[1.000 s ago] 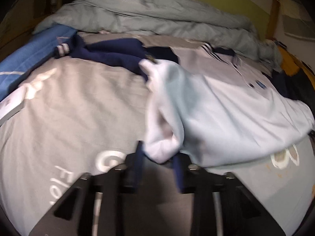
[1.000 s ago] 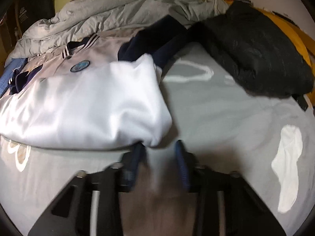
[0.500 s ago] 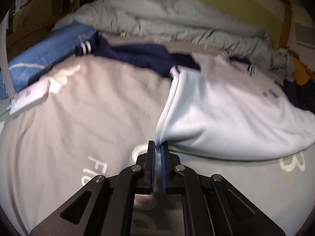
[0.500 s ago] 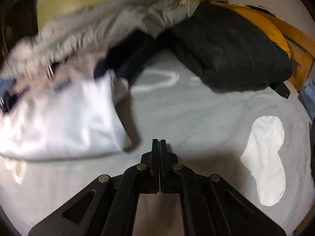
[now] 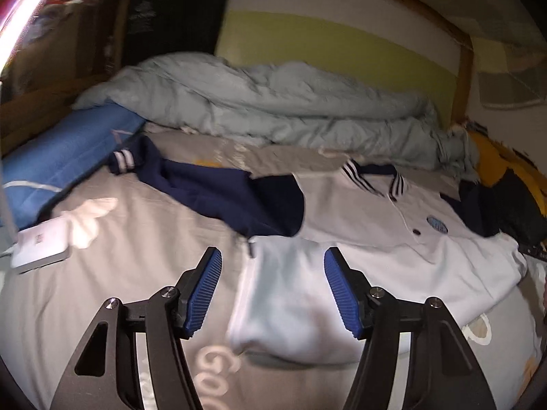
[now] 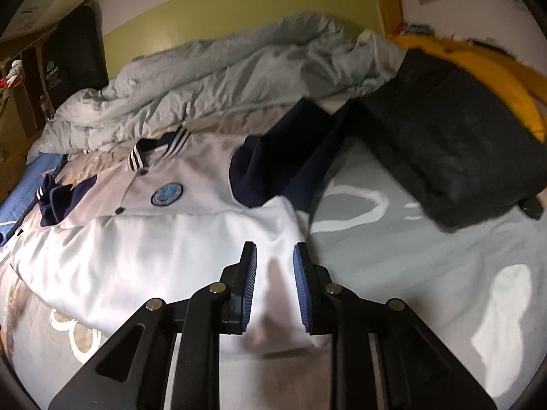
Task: Fold large clothes
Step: 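Pinch the folded white fabric with the left tool and tuck it flat, then open both tools and pull back from the folded jacket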
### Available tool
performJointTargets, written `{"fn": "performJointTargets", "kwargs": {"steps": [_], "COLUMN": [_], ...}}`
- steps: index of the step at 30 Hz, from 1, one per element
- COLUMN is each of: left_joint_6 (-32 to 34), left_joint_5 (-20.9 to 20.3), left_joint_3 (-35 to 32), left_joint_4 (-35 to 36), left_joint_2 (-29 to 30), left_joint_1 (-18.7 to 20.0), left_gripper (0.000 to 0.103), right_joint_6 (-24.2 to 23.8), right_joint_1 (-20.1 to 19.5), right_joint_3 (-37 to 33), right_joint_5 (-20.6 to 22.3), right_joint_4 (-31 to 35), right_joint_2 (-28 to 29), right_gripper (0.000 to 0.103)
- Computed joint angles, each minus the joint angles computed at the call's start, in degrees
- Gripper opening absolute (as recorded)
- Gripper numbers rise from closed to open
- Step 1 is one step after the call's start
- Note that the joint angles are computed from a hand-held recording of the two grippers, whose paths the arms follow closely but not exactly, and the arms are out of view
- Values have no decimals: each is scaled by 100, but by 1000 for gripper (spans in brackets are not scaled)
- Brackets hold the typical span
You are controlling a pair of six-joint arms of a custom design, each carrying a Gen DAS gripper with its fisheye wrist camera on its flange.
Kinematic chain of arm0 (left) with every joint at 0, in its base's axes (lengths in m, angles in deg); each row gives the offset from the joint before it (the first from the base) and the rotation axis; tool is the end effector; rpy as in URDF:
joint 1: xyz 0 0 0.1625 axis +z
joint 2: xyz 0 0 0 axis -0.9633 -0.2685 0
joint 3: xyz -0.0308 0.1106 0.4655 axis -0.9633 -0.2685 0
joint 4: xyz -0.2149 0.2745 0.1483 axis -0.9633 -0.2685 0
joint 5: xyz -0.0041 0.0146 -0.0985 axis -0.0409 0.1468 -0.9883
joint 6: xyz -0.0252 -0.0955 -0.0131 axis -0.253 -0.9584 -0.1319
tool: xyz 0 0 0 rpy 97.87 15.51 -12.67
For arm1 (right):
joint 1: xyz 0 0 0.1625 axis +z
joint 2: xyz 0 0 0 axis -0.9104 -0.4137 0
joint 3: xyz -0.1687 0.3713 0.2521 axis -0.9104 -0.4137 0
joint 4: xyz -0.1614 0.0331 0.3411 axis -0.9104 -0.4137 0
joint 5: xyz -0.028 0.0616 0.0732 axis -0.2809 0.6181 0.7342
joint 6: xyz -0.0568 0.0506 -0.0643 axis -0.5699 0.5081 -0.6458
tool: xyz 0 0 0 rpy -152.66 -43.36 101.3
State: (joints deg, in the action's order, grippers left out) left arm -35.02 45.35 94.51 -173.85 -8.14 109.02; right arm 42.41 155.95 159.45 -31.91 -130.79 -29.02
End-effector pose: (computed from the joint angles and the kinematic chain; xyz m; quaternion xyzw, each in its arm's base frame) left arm -0.1313 -0.3696 0.3134 0.0298 0.7901 -0.5007 0.3523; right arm 0.1131 -0.5690 0.2943 0.2492 -0.8747 0.3442 0.2329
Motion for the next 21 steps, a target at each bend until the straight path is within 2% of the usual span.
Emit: {"fn": "performJointTargets", "kwargs": {"steps": [1, 2, 3, 4, 6, 7, 10, 11, 12, 14, 16, 18, 19, 21], "left_joint_6": [335, 688, 910, 1087, 1020, 1037, 1128, 975, 804, 852, 964, 1154, 1320, 1821], "left_joint_5": [-149, -369, -562, -748, -737, -763, -1102, -1014, -856, -931, -583, -58, 220, 333], "left_joint_3": [-68, -168, -259, -348, -448, -439, -360, -367, -335, -207, 15, 195, 326, 449], "left_joint_4": [-360, -764, -1050, -1306, -1239, -1289, -1698, -1475, -1283, -1558, -1897, -2017, -2298, -3143], "left_joint_2": [154, 331, 469, 633, 838, 865, 722, 670, 636, 543, 554, 670, 800, 1073], "left_joint_1": [188, 461, 696, 956, 1279, 1362, 1563, 1556, 1538, 1519, 1219, 803, 574, 333], "left_gripper": [61, 42, 31, 31, 31, 31, 31, 31, 31, 31, 31, 31, 31, 31], "right_joint_6": [16, 24, 51, 98, 226, 288, 469, 433, 359, 269, 290, 240, 200, 173], "right_joint_1": [-22, -81, -139, -200, -248, -263, -357, -346, -310, -257, -283, -345, -374, -410], "right_joint_3": [-112, -195, -298, -429, -603, -650, -696, -680, -661, -589, -483, -262, -158, 21], "right_joint_5": [29, 126, 235, 303, 23, -104, -78, -133, -295, -558, -439, -129, 46, 345], "right_joint_4": [208, 384, 600, 857, 931, 942, 1097, 1010, 827, 386, 241, -66, -223, -562], "right_joint_2": [50, 81, 110, 152, 303, 357, 328, 338, 383, 469, 399, 251, 179, 67], "right_gripper": [21, 21, 19, 16, 8, 6, 0, 0, 8, 15, 15, 18, 19, 20]}}
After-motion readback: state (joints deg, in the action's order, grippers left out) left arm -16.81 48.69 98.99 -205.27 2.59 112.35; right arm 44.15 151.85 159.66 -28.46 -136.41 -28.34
